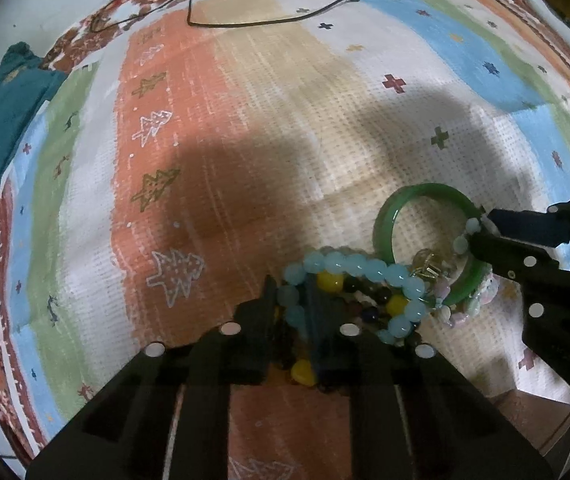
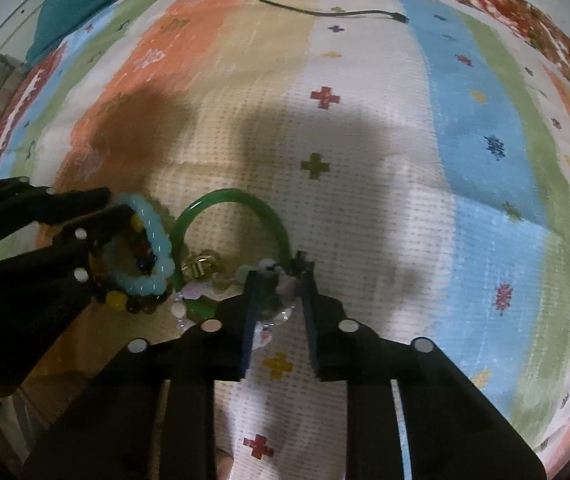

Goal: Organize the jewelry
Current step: 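Grasp the light-blue bracelet with the left tool while the right tool grasps the pearl bracelet, then carry the light-blue bracelet with the left tool while the right tool carries the pearl bracelet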

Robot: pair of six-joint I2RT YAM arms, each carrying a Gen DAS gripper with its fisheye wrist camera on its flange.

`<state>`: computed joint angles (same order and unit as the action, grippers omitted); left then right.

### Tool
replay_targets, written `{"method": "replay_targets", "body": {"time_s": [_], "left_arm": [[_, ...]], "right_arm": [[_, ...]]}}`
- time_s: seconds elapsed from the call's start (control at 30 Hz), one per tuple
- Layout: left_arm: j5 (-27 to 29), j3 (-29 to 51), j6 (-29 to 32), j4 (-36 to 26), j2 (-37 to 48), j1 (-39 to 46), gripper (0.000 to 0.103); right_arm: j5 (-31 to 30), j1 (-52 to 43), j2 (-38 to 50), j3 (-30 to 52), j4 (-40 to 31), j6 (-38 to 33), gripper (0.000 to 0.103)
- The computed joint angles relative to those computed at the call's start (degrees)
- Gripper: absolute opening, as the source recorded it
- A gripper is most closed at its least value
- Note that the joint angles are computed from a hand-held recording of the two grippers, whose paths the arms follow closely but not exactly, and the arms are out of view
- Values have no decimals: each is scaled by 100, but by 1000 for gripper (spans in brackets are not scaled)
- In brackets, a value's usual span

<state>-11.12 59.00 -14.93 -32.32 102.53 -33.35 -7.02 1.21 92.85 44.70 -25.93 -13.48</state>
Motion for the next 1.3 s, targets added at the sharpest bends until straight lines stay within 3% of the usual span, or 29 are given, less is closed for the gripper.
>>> {"method": "replay_targets", "body": {"time_s": [0.3,1.3], "left_arm": [[12,81,-123,-189,-64,70,11],[-75,-307,-973,-767,-1661,-320,11]], "right_arm": [[108,35,-276,-85,-81,-95,9],[49,-207,-2326,-594,-754,27,8]]}}
